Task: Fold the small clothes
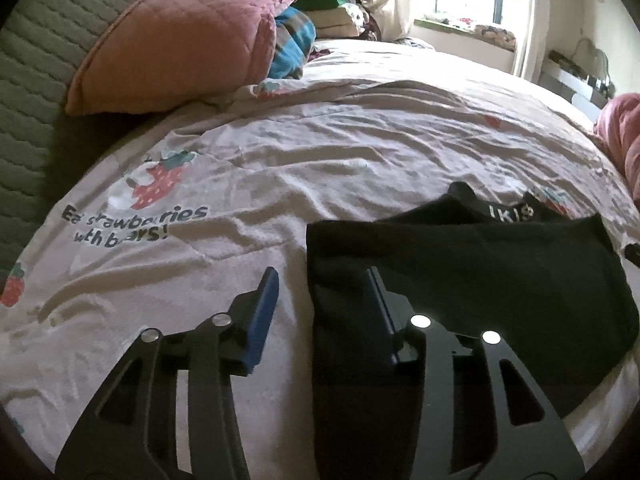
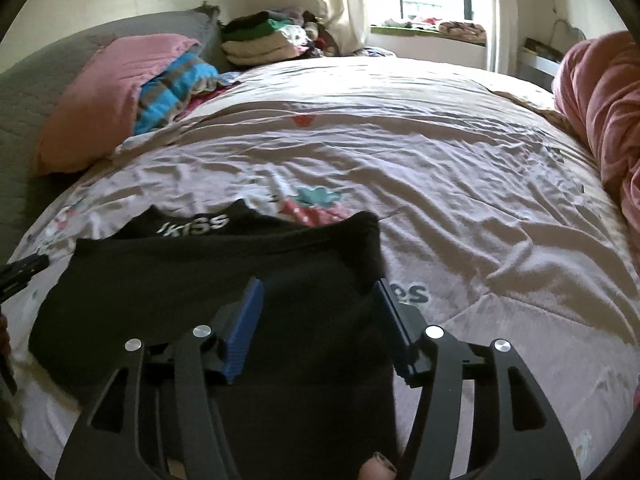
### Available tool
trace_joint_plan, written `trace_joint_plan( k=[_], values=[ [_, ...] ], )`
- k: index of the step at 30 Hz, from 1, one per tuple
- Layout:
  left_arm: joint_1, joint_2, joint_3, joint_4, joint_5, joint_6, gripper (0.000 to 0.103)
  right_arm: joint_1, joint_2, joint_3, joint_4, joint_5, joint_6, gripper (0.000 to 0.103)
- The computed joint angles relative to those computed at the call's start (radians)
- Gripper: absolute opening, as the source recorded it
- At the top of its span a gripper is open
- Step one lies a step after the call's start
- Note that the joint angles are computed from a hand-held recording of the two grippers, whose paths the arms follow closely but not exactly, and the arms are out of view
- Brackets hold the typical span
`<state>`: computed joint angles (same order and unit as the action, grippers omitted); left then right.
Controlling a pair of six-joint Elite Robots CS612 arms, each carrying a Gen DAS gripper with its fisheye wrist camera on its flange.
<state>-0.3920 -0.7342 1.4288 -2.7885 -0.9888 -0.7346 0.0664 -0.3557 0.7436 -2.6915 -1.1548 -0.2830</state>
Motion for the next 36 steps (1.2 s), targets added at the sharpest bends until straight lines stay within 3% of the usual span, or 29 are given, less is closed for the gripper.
trace_joint_plan(
  k=[13,24,36],
  values=[
    [-0.026,-0.015,0.028,-0.014,-0.062,0.004,0.04,-0.005,-0.097,0.194,0.024,0.046,-0.117,0.063],
    [-0.038,-0.018,0.041,0.048,-0.112,-0.02,0.041,-0.003,-0.116,0.241,0.082,-0.001,-0.153,0.068],
    [-0.044,-0.034,0.08,0.046,-0.12,-0.069,0.053,-0.01,-0.148,0.3,0.072,0.004,-0.175,0.075]
  ],
)
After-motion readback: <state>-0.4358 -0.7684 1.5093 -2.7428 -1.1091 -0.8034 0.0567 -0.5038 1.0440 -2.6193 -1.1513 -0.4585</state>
